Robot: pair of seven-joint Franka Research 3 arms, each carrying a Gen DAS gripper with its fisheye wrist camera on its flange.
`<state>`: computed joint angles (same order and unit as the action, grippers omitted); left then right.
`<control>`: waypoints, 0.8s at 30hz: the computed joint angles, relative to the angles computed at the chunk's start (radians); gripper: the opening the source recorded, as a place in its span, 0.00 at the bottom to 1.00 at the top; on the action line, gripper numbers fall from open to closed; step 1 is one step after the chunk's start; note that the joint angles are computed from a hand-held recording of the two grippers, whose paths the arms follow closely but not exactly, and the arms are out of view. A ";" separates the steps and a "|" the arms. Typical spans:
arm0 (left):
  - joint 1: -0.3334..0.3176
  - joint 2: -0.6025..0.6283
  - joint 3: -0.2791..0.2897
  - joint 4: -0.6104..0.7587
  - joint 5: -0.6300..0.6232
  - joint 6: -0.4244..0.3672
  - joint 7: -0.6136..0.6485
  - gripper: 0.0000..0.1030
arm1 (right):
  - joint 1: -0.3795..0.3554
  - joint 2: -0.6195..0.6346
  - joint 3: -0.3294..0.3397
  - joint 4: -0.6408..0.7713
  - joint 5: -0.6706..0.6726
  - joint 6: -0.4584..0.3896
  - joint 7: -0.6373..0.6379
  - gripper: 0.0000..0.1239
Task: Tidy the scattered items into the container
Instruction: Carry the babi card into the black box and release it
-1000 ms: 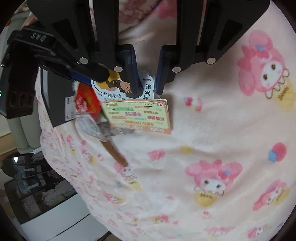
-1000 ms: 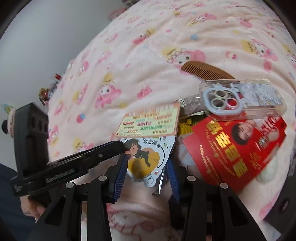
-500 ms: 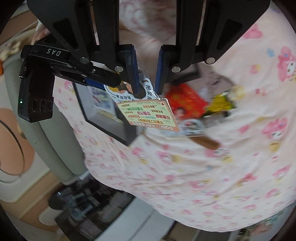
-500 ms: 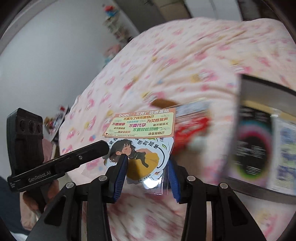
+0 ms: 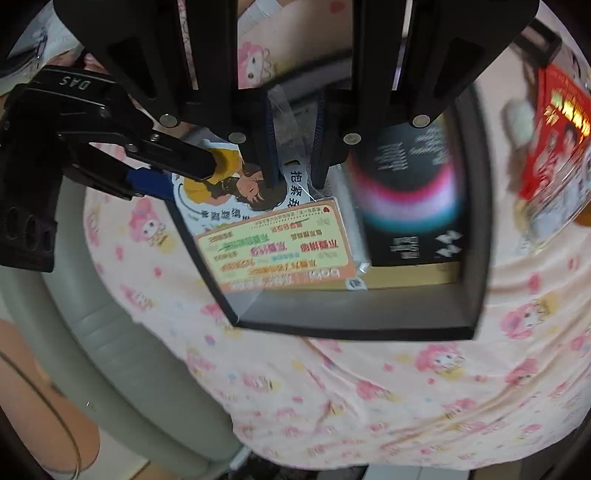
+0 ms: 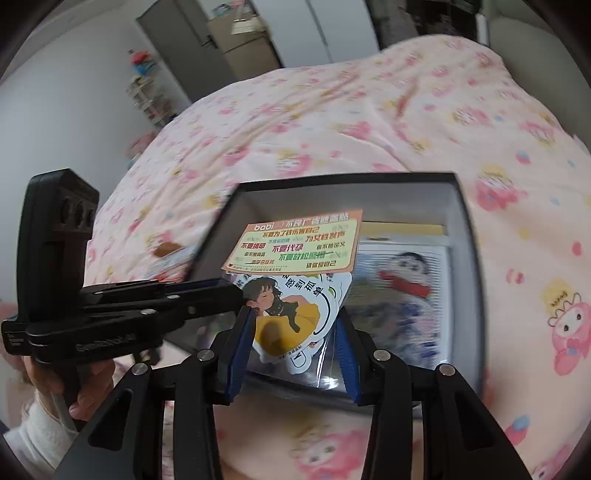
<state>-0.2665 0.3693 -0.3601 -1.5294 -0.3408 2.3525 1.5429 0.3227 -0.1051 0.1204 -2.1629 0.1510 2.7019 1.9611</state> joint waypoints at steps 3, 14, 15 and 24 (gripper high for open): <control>-0.041 0.093 0.011 0.108 0.072 -0.063 -0.045 0.16 | 0.001 -0.006 -0.028 -0.053 0.114 0.054 -0.058 0.31; -0.041 0.093 0.002 0.038 0.110 -0.065 -0.066 0.17 | -0.023 0.085 -0.029 0.014 0.008 -0.088 0.043 0.31; -0.041 0.089 0.004 0.028 0.114 -0.066 -0.069 0.17 | -0.022 0.084 -0.028 0.016 -0.022 -0.094 0.062 0.31; 0.000 0.008 0.006 -0.094 0.055 0.022 -0.082 0.17 | -0.058 0.018 0.000 -0.020 -0.407 -0.051 0.406 0.31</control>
<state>-0.2660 0.3770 -0.3539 -1.6236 -0.2863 2.3745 1.4609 0.2642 -0.0866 0.1201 -2.1827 -0.2562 2.6512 2.3669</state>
